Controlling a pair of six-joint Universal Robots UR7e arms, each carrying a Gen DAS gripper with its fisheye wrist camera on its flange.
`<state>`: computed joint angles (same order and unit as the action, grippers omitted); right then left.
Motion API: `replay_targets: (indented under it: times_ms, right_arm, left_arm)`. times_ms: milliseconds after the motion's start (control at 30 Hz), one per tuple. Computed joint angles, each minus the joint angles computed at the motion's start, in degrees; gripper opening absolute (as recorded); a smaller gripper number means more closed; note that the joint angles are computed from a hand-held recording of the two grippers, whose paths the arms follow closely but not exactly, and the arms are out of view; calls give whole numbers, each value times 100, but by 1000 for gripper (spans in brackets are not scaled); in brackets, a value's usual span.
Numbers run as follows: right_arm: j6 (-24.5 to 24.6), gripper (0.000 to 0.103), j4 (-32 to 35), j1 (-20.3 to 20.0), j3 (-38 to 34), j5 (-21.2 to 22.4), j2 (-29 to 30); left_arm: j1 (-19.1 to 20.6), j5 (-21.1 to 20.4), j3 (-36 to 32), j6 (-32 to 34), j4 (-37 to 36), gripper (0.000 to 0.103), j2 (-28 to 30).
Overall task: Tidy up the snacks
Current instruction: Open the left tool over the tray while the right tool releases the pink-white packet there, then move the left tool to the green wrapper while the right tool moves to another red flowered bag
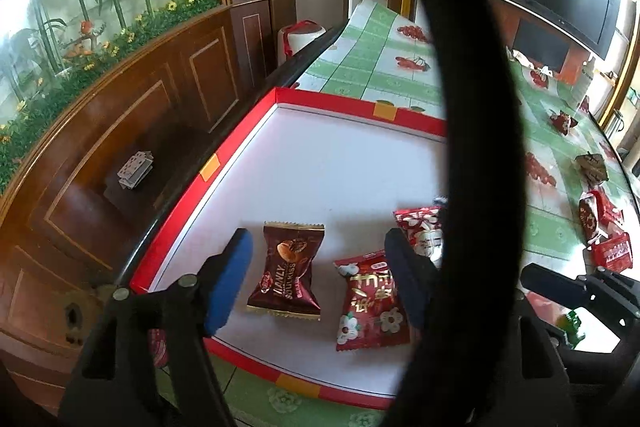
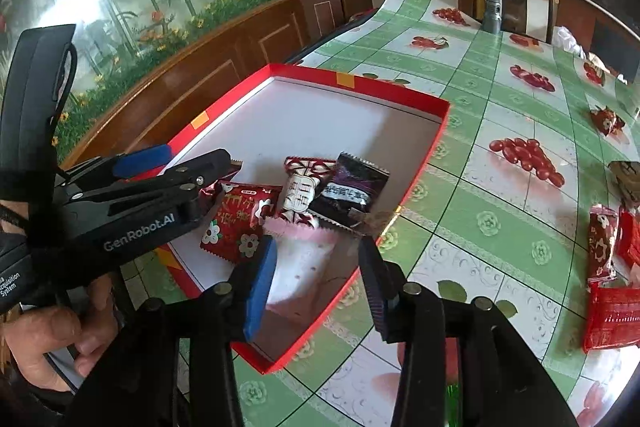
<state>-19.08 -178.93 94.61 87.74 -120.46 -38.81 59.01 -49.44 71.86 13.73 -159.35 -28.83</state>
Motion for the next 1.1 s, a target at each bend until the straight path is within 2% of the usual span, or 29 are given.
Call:
replay_targets:
  times_ms: [67,133,200,267,367,400,467,533,600,733,900,1100]
  right_arm:
    - [55,43,13,-13,43,49,-48]
    - [101,48,-30,-45,199,164,-168]
    - [189,64,-177,-92,468,231,-359]
    - [374,72,-562,-163,829,171,-595]
    - [548,75,-946,-256,1220,19,-892]
    - [659,80,-1085,-288,1361,-121,-1013]
    - [871,82,-1340,-332,1611,-377,-1221]
    - [1009,82,-1673,-400,1894,-434,-1453]
    - [995,82,-2059,-455,2158,-478,-1646]
    - [821,82,-2606,-574,2639,-909,-2030]
    - [1031,82,-2870,-872,3107,-990,-2461]
    - [1065,81,-2812,-1031,3184,-873,-2544]
  left_arm:
    - [-13,-68,27,-98,60,74,-52]
    - [-24,-193,99,-208,98,80,-144]
    - [-50,-256,201,-251,-7,85,-213]
    - [-77,-342,264,-301,-71,86,-251]
    - [-133,-704,339,-468,6,86,-283]
    - [-163,-780,343,-487,39,86,-267]
    - [-264,-888,387,-487,97,88,-228]
    - [-380,-968,476,-459,122,91,-192]
    - [-484,-1081,538,-427,241,92,-144]
    - [-640,-1297,679,-408,481,92,-76]
    - [-807,-1454,934,-194,563,92,-58]
    - [-1027,-1371,1347,744,462,92,-75]
